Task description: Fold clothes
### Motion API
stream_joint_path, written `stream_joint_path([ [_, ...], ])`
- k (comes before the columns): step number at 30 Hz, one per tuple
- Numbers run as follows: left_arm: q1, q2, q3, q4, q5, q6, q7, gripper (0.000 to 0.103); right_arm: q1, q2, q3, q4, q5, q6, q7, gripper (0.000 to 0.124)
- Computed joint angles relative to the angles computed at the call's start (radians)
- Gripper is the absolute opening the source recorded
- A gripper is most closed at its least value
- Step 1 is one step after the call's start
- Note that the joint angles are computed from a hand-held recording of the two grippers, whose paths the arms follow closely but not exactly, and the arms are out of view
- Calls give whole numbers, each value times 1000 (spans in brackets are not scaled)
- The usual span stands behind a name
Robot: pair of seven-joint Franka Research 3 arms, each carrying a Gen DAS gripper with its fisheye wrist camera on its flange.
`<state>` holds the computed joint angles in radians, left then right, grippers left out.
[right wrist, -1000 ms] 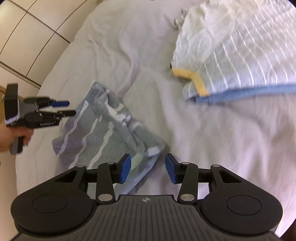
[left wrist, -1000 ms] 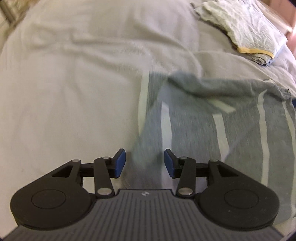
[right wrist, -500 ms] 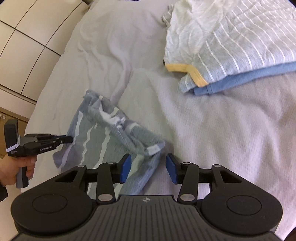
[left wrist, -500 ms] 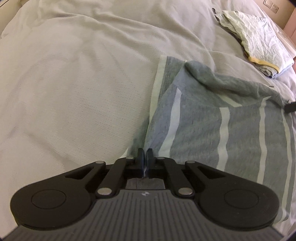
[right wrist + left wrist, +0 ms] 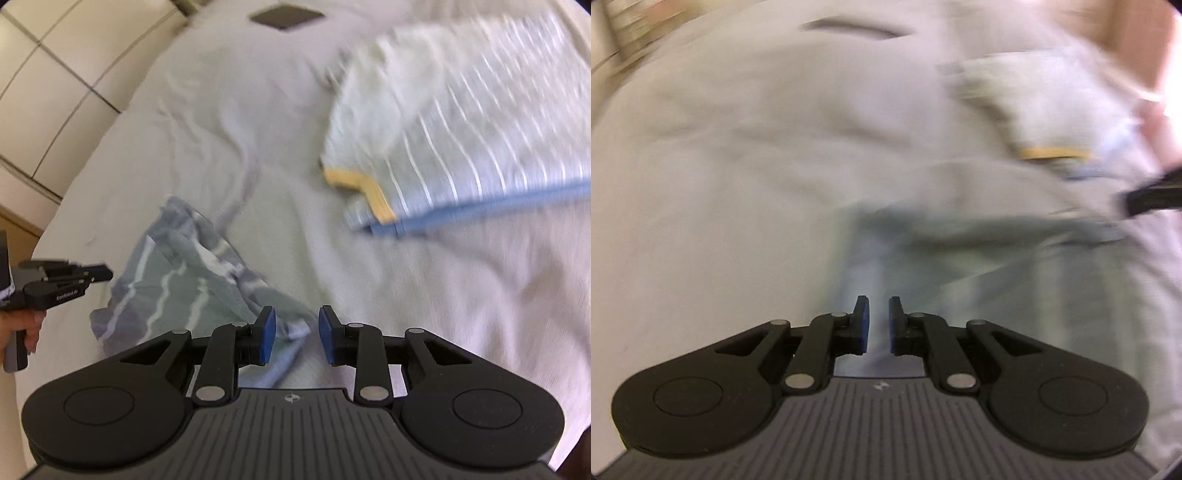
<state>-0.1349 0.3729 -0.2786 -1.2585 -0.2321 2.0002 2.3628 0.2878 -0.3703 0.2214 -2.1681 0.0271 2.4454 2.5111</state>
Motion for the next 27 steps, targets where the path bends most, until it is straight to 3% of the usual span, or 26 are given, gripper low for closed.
stream_joint_path([
  [2,-6,35,-39,36,-51,-62,63,12,4,17,1,16,-9,22,-22,31],
  [4,-39,65,-47,46,-37,-58,92,13,11,36,-2,29,-10,47,-47,31],
  [9,-92,172,-22,158,37,-61,-5,14,51,94,-37,48,63,111,-170,32],
  [12,-56,141,-31,108,2,14,-5,14,70,149,-55,105,62,104,-336,42],
  [20,-14,123,-1,111,20,61,-139,15,96,300,-82,241,75,67,-734,44],
  [22,-6,111,-2,96,23,72,-145,16,100,333,-86,280,95,27,-818,42],
  [24,5,91,-12,65,13,85,-125,16,101,351,-93,308,160,-12,-888,23],
  [27,13,73,-24,38,-9,94,-93,17,82,364,-115,341,384,-85,-940,17],
])
